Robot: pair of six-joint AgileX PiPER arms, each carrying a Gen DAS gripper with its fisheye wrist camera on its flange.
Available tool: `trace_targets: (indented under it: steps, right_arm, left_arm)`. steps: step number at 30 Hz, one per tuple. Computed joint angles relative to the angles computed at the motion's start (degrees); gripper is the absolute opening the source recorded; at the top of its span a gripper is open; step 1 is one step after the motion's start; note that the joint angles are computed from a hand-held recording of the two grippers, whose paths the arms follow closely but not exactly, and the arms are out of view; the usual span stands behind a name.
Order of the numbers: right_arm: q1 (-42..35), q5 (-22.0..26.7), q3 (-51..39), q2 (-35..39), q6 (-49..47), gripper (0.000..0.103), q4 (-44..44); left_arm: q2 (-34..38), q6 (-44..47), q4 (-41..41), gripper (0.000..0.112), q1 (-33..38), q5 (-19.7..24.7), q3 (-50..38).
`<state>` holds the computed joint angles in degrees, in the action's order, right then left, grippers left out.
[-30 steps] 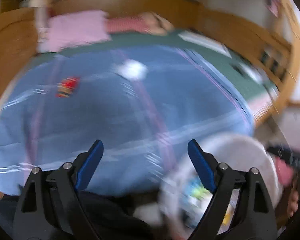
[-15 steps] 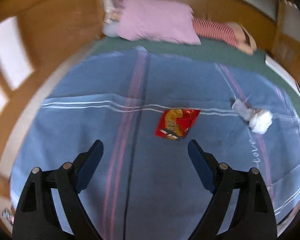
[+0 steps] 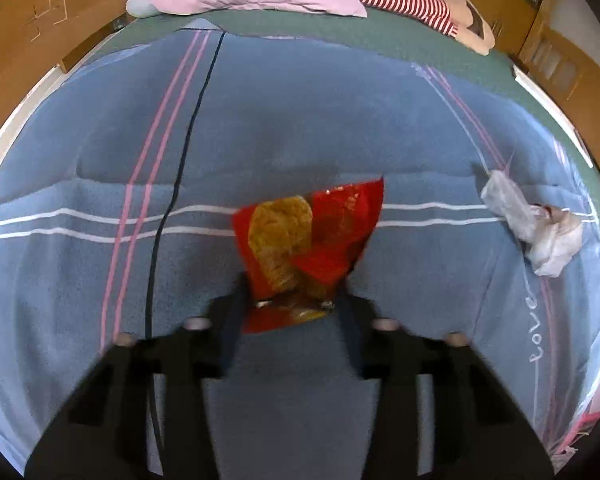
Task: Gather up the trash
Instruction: 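Grasp the red chip bag with the left tool while the right tool grasps the white plastic bag, then lift the red chip bag and white plastic bag and carry them toward the wastebasket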
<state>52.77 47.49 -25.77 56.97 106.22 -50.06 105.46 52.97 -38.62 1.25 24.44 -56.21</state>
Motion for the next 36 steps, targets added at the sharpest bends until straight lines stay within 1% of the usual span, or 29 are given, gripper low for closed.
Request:
trace_targets:
  steps: [1,2,3,5,6,7,8,9,10,11,12,13,15,17,19,20,22,23,24,25,27,29,30,31,32,33,34,35,36]
  right_arm:
    - [-5.6,-3.6,-2.5,5.7,-2.5,0.074,-2.8]
    - [-9.3,-5.5,-5.4,11.4,-4.5,0.074,-4.7]
    - [-11.3,-5.4,-8.4,17.0,-5.1,0.078,-6.6]
    - [-16.4,-7.8,-14.7,27.3,-10.4,0.082,-6.9]
    - [-18.2,-8.0,-17.8,32.0,-14.1,0.082,-5.6]
    - [-18.5,-6.3,-20.3,36.0,-16.0,0.082,-5.2]
    - [-18.3,-4.7,-21.8,38.9,-16.6,0.081,-5.8]
    - [-18.5,-5.2,-21.9,40.1,-17.3,0.08,-6.0]
    - [-18.9,-7.9,-20.5,39.0,-17.3,0.069,-5.5]
    - [-19.8,-12.7,-17.9,36.9,-16.9,0.06,-4.7]
    - [-20.3,-17.7,-14.9,34.1,-18.1,0.056,-2.3]
    - [-20.4,-21.2,-12.7,31.7,-21.5,0.055,0.9]
    - [-18.7,-23.8,-9.7,27.7,-32.6,0.049,10.1]
    - [-14.7,-23.8,-7.5,24.0,-43.6,0.049,20.0]
    - [-8.0,-23.0,-5.7,21.9,-47.1,0.049,23.9]
    - [-5.3,-21.3,-5.7,20.9,-45.5,0.051,22.7]
    - [-0.4,-14.5,-5.9,17.6,-35.8,0.061,14.5]
    - [1.1,-11.6,-5.8,16.5,-30.1,0.069,9.6]
    - [1.7,-9.3,-5.8,15.9,-24.3,0.073,4.9]
    - [1.1,-8.5,-6.0,16.4,-19.9,0.074,1.5]
    - [-2.8,-10.7,-7.6,19.4,-17.9,0.074,-0.9]
    - [-8.4,-13.0,-11.2,24.5,-20.7,0.074,1.4]
    - [-11.2,-15.6,-13.1,27.1,-22.9,0.074,3.1]
    - [-12.0,-16.6,-15.1,30.1,-23.8,0.074,3.8]
    - [-12.5,-15.8,-17.9,34.0,-26.3,0.074,5.4]
    - [-12.0,-13.4,-20.4,37.5,-28.1,0.074,6.5]
    - [-11.7,-12.6,-21.0,39.5,-28.6,0.073,6.8]
    - [-11.6,-12.7,-21.3,41.0,-29.6,0.063,8.0]
    - [-11.7,-14.0,-20.4,41.2,-29.6,0.052,8.7]
  left_arm:
    - [-0.5,-0.6,0.8,0.02,0.6,1.2,-0.1]
    - [-1.3,-1.2,1.5,0.017,1.1,2.2,-0.2]
    - [-2.3,-1.0,1.2,0.017,1.8,2.9,0.4]
    - [-4.3,-0.3,0.8,0.017,3.0,4.6,0.9]
    - [-5.2,0.9,0.0,0.017,3.4,5.2,1.4]
    - [-6.4,2.8,-1.1,0.017,4.0,5.5,2.2]
    - [-7.8,4.9,-2.0,0.017,4.5,5.6,3.2]
    - [-9.0,7.2,-3.1,0.017,5.2,5.7,4.2]
    - [-10.2,9.6,-4.0,0.017,5.8,5.9,5.1]
    - [-10.8,9.7,-3.4,0.017,6.1,6.1,5.0]
    - [-11.3,9.3,-2.5,0.017,6.3,6.3,5.2]
    - [-11.5,8.5,-1.5,0.017,6.4,6.6,4.9]
    - [-11.8,8.1,-1.0,0.017,7.9,8.0,4.6]
    - [-12.3,7.3,-1.0,0.017,8.5,9.2,4.2]
    - [-13.5,8.1,-2.1,0.017,9.5,10.9,4.2]
    - [-13.9,8.2,-2.6,0.017,9.6,11.0,4.5]
    - [-14.1,8.5,-3.5,0.017,10.2,11.7,4.2]
    - [-14.5,8.4,-3.8,0.017,10.5,11.9,4.4]
    - [-14.9,8.0,-3.8,0.017,10.6,11.9,4.6]
    - [-15.1,7.6,-3.9,0.017,10.6,11.8,4.9]
    - [-15.3,6.9,-3.7,0.017,10.8,12.2,4.9]
    - [-14.8,7.1,-3.8,0.017,11.0,12.3,4.4]
    - [-14.8,7.0,-3.5,0.017,10.7,11.8,4.5]
    - [-14.8,7.2,-3.5,0.017,10.7,11.3,4.8]
    - [-14.6,7.0,-3.2,0.017,10.6,10.9,4.6]
    - [-14.3,6.7,-2.8,0.017,10.6,10.5,4.5]
    - [-14.2,6.2,-2.3,0.017,10.5,9.9,4.6]
    - [-14.4,5.9,-2.2,0.017,10.4,9.0,5.0]
    - [-15.1,5.7,-1.9,0.017,10.2,7.7,5.7]
